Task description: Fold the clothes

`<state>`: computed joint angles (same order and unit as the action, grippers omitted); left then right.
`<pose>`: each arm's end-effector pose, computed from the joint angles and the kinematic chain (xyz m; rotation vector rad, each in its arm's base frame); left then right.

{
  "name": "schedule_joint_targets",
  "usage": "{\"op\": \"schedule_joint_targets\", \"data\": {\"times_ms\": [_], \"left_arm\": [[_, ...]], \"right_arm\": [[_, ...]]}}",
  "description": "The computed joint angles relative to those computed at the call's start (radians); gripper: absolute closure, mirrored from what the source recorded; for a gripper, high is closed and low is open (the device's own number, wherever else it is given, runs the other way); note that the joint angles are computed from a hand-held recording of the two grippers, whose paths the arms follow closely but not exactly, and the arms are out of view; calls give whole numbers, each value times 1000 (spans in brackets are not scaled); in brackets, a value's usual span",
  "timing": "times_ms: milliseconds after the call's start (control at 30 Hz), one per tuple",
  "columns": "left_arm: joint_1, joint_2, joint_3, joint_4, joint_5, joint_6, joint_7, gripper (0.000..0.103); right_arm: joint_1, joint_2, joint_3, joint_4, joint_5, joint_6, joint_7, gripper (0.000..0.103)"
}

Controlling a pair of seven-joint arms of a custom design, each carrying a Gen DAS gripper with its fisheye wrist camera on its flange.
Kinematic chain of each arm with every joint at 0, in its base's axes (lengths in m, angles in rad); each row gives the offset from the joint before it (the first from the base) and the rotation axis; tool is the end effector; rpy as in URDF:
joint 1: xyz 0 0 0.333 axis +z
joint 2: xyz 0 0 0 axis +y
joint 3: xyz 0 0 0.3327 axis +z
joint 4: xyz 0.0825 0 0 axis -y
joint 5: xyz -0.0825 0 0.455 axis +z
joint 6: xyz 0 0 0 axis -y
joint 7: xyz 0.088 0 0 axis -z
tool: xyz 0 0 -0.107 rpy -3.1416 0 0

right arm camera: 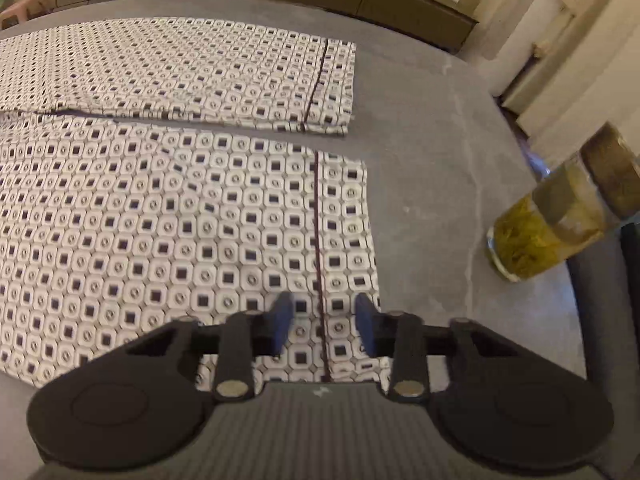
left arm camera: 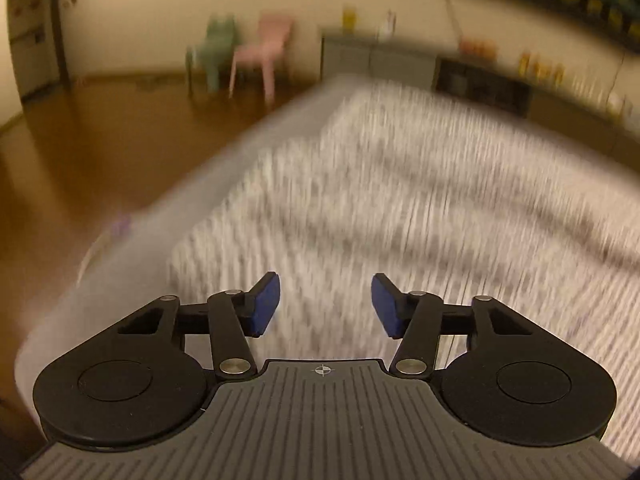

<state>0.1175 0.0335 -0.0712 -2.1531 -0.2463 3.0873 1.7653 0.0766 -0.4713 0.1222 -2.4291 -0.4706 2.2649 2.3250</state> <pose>0.6481 0.0504 0.4678 -1.7632 1.6071 -0.8326 0.4848 0.0883 0.4977 -1.7124 2.3462 -0.7831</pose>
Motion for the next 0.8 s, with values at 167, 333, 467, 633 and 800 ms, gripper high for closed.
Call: {"op": "schedule_joint_targets", "data": {"times_ms": [167,333,467,633,800], "left_arm": [[51,177,-68,297,-243,-269,249,51],[31,292,-14,415,-56,-336,107,57],[30,307,26,443,50,-327,-68,61],[142,281,-121,446,-173,-291,82,51],[120,321,-156,512,-265,-355,192,51]], "right_arm": [[40,170,-9,125,67,229,-3,68],[38,281,-33,181,30,251,31,59],[3,200,-69,106,50,228,78,52],[-40,211,-94,158,92,256,42,59],[-89,457,-122,425,16,340,134,32]]}}
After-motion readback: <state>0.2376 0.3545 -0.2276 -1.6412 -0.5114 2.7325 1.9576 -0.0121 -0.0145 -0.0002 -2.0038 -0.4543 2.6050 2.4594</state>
